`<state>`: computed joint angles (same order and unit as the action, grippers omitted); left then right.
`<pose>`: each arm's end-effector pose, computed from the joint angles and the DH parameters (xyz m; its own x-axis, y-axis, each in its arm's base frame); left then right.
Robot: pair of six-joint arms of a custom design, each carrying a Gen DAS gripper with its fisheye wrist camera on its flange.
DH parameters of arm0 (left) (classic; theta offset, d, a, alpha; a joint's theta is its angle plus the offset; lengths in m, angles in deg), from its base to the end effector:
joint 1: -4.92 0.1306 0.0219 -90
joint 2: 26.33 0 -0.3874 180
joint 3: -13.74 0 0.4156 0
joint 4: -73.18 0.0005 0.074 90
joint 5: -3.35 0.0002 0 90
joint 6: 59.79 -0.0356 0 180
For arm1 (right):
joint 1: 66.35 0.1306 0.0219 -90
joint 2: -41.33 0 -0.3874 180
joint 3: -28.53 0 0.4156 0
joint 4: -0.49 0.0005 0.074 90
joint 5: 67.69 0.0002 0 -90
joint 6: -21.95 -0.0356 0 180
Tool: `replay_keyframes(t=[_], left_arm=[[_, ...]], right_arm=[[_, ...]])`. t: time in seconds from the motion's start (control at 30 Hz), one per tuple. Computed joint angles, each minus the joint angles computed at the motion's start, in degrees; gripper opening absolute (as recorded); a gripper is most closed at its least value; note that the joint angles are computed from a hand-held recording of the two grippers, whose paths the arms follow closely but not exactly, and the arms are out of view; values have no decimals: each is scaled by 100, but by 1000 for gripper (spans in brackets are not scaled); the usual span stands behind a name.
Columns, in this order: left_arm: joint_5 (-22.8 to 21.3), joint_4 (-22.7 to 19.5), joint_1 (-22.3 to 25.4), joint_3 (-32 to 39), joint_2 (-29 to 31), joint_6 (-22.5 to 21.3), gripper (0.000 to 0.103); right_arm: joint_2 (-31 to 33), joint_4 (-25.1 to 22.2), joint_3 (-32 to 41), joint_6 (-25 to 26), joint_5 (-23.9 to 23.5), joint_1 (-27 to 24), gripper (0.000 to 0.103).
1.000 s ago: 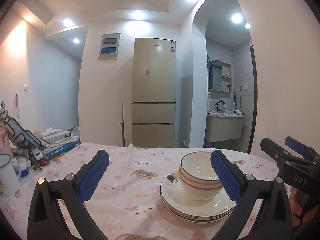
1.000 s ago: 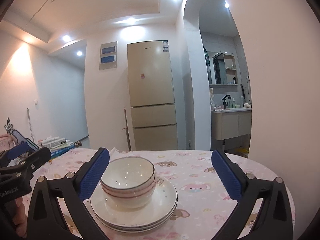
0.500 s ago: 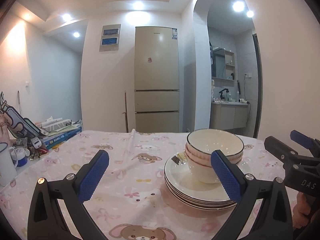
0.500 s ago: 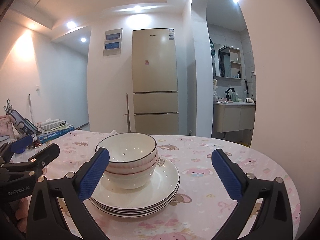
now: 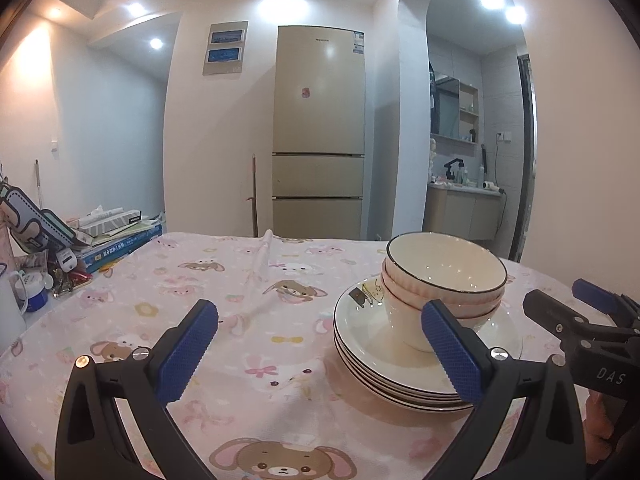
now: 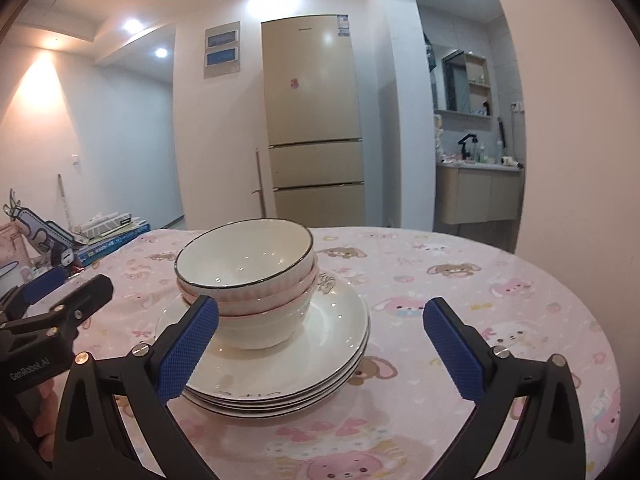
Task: Organize plates and bowls
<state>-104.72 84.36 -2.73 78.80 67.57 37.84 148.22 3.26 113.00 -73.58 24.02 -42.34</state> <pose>0.5118 -0.0581 0.2837 -0.2759 -0.0903 -0.9569 -0.2048 0.9782 -0.0333 0.5686 0.2516 0.3057 -0.3425 -0.0471 -0.9383 -0.3497 0.9334 0.0808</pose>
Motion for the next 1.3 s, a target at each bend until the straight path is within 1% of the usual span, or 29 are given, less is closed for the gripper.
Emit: replay_keyframes(t=[0.1,0.17,0.3,0.37,0.9,1.3], left_arm=[[-22,44,-30,-3,9,-109,103],[-19,30,-17,1,11,-76,103],[-194,10,-22,18,22,-28,103],[-137,19,-15,10,18,-40,103],[-153,13,-16,13,19,-20,103],[-161,16,-21,12,20,-25,103]], right_arm=[[20,-77,26,-39,-8,-14,102],[-7,21,-33,-65,28,-15,102],[-62,206,-141,-117,170,-11,102],[-66,234,-148,-119,240,-1,102],[-53,145,-100,-147,136,-28,102],[-46,169,-111,-166,132,-30,102]])
